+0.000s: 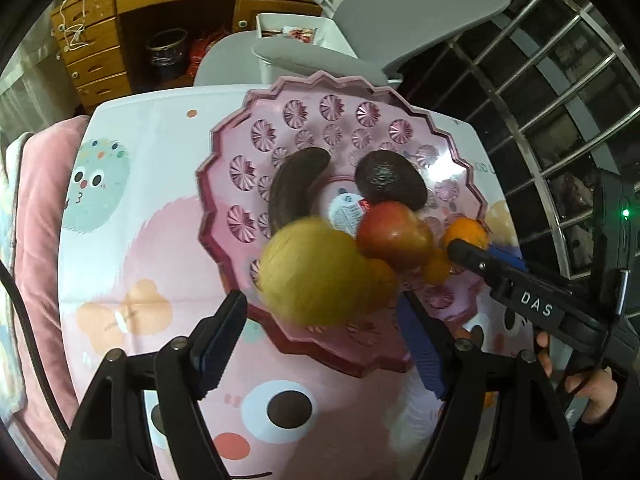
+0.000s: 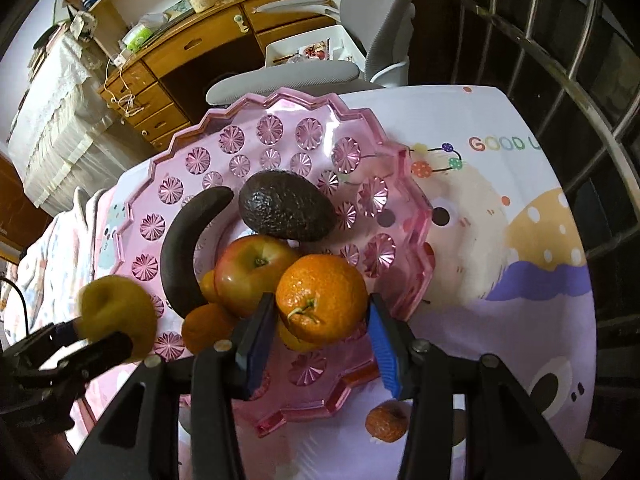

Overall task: Organize fruits
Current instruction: 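Open the left tool to drop the pear while the right tool drops the orange into the bowl, then move both tools down to the two small oranges on the cloth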

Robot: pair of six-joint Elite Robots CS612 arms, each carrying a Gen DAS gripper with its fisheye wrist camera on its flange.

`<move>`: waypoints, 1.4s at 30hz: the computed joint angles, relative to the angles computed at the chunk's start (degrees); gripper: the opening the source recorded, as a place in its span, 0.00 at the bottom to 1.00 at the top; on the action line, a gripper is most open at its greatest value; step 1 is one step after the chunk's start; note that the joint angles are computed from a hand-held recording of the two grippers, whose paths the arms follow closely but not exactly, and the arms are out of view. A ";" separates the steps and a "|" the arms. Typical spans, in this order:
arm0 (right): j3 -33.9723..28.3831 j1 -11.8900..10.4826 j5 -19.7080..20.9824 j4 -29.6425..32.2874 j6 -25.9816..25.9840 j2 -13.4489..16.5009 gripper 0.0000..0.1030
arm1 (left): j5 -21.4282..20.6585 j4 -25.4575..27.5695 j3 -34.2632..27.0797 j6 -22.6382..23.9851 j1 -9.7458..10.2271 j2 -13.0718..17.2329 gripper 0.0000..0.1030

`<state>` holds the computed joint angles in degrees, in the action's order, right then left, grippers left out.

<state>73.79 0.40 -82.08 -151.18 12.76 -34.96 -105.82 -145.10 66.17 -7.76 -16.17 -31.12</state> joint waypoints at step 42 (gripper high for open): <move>31.17 -5.92 7.28 -22.69 -31.56 -12.82 0.57 | -4.80 -6.52 19.91 -12.40 -7.45 -8.34 0.79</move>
<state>104.96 -5.52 -74.80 -173.87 -18.79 -47.77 -110.62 -151.62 86.08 -20.16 -23.62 -39.46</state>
